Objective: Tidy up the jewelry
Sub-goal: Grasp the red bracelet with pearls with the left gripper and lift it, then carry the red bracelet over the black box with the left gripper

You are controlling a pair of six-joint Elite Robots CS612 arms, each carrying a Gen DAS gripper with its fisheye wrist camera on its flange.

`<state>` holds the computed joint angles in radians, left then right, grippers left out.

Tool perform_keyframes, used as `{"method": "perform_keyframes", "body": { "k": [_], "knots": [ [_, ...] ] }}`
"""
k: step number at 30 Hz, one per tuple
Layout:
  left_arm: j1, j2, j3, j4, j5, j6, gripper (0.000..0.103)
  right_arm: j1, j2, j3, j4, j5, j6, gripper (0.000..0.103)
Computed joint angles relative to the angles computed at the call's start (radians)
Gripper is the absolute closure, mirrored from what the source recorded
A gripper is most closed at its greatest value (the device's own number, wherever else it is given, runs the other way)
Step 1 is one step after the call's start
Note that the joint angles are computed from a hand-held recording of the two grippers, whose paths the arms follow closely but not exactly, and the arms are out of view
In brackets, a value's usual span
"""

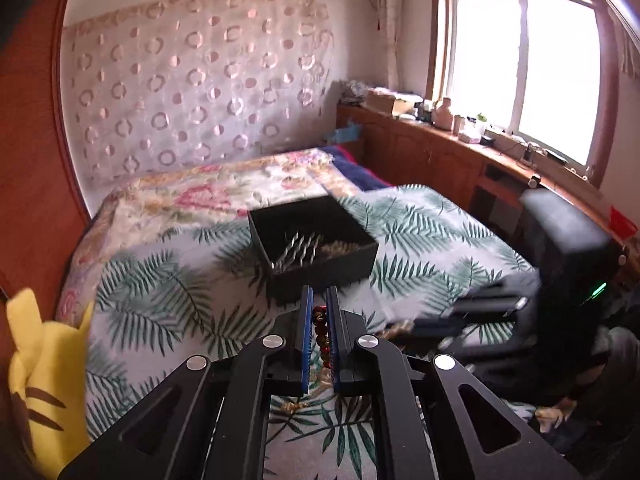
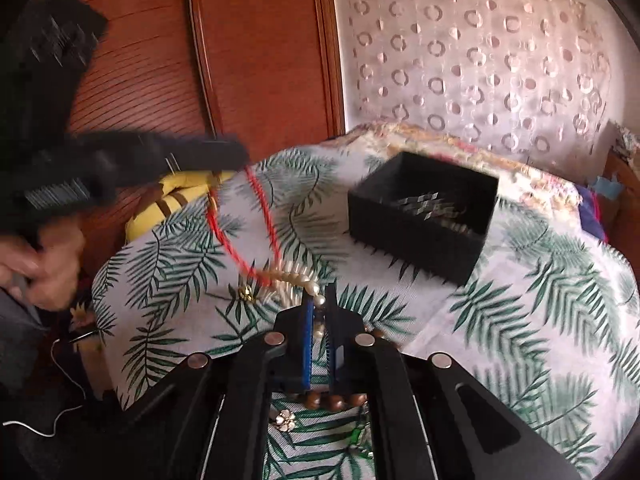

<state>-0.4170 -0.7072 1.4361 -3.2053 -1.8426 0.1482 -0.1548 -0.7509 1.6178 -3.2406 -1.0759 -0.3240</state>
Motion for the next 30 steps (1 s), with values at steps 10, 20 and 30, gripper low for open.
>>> {"method": "perform_keyframes", "body": {
  "k": [10, 20, 30],
  "knots": [
    [0.004, 0.026, -0.020, 0.048, 0.013, 0.002, 0.097, -0.018, -0.030, 0.009, -0.165, 0.018, 0.041, 0.097],
    [0.006, 0.029, -0.051, 0.039, 0.021, -0.005, 0.097, -0.027, -0.076, -0.017, -0.242, -0.002, 0.038, 0.097],
    [-0.001, 0.045, -0.097, 0.086, -0.004, 0.005, 0.097, -0.027, -0.092, -0.077, -0.231, -0.013, 0.043, 0.097]
  ]
}}
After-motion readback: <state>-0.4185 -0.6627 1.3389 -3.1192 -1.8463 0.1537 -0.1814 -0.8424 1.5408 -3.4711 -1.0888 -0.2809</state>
